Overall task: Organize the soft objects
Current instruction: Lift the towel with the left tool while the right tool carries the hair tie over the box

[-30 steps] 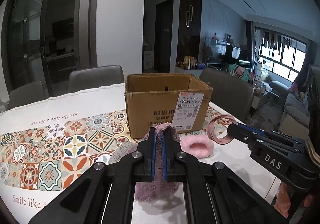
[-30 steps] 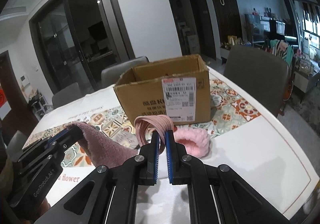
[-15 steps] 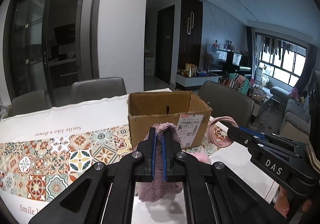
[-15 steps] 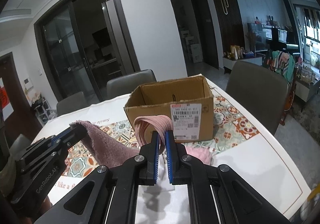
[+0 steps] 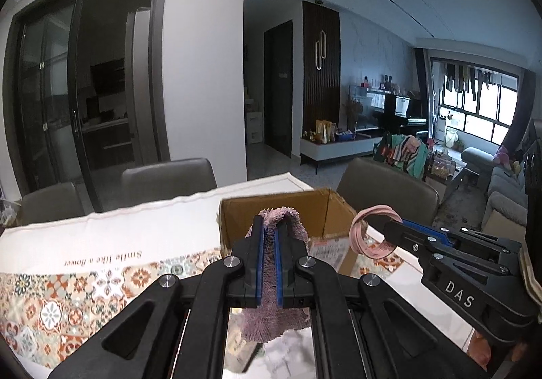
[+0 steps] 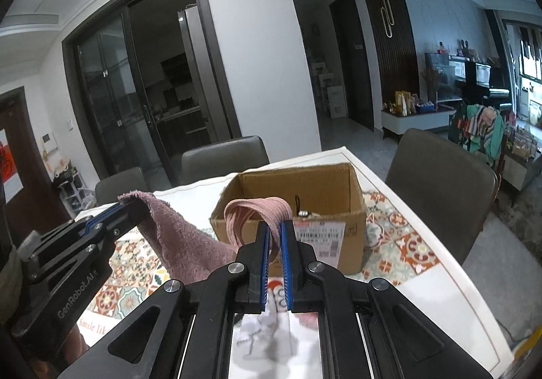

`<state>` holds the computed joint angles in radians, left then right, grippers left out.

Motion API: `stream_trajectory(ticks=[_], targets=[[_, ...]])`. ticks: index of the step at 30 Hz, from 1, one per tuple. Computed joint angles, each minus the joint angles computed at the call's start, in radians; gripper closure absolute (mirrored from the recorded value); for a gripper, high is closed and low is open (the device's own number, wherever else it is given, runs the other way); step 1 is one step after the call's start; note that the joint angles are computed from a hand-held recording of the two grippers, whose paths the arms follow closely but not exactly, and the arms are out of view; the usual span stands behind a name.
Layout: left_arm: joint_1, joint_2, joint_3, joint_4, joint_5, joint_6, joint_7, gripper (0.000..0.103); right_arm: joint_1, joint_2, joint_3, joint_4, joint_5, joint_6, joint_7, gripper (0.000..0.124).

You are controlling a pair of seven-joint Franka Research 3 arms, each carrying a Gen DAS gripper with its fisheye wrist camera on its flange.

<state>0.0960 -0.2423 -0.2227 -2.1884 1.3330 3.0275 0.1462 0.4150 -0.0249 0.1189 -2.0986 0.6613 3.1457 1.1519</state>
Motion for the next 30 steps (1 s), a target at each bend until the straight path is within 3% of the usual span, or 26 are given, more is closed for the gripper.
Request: stream_trajectory(ticks=[14,30], targets=[[-0.064,0.153,0.039,0.201,0.022,-0.065,0.034,0.096,-0.070,0.137,0.020,0.211,-0.036,-0.086,-0.002,0.115],[-0.154,0.371,0.132,0.434,-0.080,-0.095,0.186,0.096,-0.098,0.323,-0.003,0.452,-0.231,-0.174,0.095,0.115]])
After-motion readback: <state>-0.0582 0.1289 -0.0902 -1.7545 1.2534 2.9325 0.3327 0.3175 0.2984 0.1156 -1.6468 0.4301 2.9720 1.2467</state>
